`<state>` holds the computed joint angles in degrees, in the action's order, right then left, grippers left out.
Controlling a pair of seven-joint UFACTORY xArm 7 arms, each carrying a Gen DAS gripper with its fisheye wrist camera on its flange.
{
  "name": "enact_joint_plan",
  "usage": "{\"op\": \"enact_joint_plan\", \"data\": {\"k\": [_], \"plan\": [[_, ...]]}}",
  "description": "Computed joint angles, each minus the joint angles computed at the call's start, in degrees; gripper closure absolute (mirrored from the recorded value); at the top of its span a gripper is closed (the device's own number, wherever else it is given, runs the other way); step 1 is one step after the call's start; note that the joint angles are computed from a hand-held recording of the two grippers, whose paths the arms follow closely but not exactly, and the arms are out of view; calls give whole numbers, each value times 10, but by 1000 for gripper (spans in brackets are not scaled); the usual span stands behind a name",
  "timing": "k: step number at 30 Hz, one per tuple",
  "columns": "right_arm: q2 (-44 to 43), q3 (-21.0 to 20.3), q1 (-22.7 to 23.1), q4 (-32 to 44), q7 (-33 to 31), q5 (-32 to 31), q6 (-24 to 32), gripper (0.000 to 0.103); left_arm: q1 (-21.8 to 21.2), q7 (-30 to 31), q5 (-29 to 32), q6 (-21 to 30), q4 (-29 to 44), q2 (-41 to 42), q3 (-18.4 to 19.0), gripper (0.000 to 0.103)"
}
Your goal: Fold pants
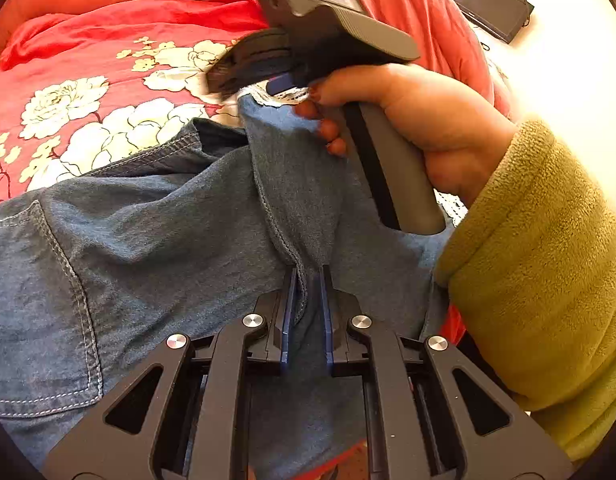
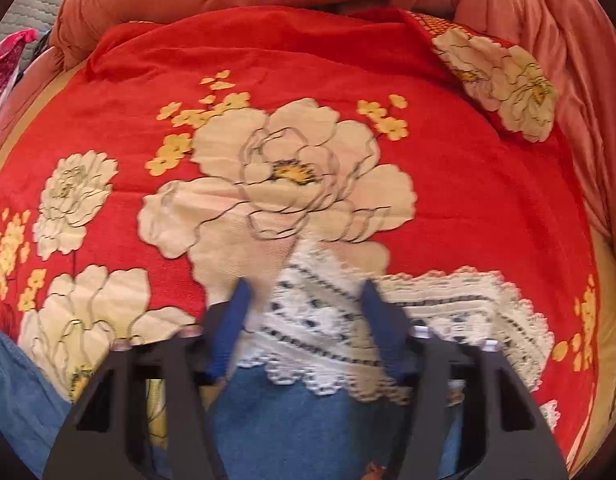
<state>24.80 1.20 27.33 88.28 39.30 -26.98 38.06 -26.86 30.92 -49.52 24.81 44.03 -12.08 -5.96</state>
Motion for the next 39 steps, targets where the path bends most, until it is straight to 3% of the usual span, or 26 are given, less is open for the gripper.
{"op": "enact_joint_plan", "data": {"k": [1, 3, 6, 10, 12, 14, 16, 20, 27, 35, 37, 39], "plan": [[-11, -2, -4, -17, 2, -2, -18, 82, 0, 0, 0, -1, 1, 2, 0, 99], [-46, 8, -28, -73, 2, 26, -83, 91, 1, 2, -4, 2, 2, 1, 2, 99], [-112, 14, -53, -169, 14, 55, -180, 94, 3, 0, -1, 0, 0, -1, 1, 94], [-225, 45, -102, -317, -26, 180, -303, 94, 1, 2, 8, -4, 0, -2, 0, 83], [-292, 53, -120, -392, -8, 195, -349, 94, 1, 4, 12, -8, 0, 0, -1, 82], [-334, 79, -163, -427, 51, 150, -361, 94, 3, -3, 26, -18, 4, 8, -5, 82], [-401, 95, -190, -492, 77, 156, -381, 94, 5, -12, 41, -27, 2, 8, -8, 82], [-524, 59, -158, -613, 69, 223, -398, 94, 2, -5, 50, -23, -3, -2, 0, 92], [-684, 58, -121, -746, 76, 296, -368, 94, -15, 30, 50, -10, -20, -50, 20, 96], [-749, 41, -80, -819, 93, 334, -352, 91, -17, 5, 108, -6, -44, -77, 14, 96], [-759, 37, -81, -825, 94, 336, -352, 82, -21, 2, 117, -5, -47, -78, 14, 96], [-762, 32, -87, -827, 89, 336, -357, 82, -24, 0, 128, -4, -48, -78, 13, 96]]}}
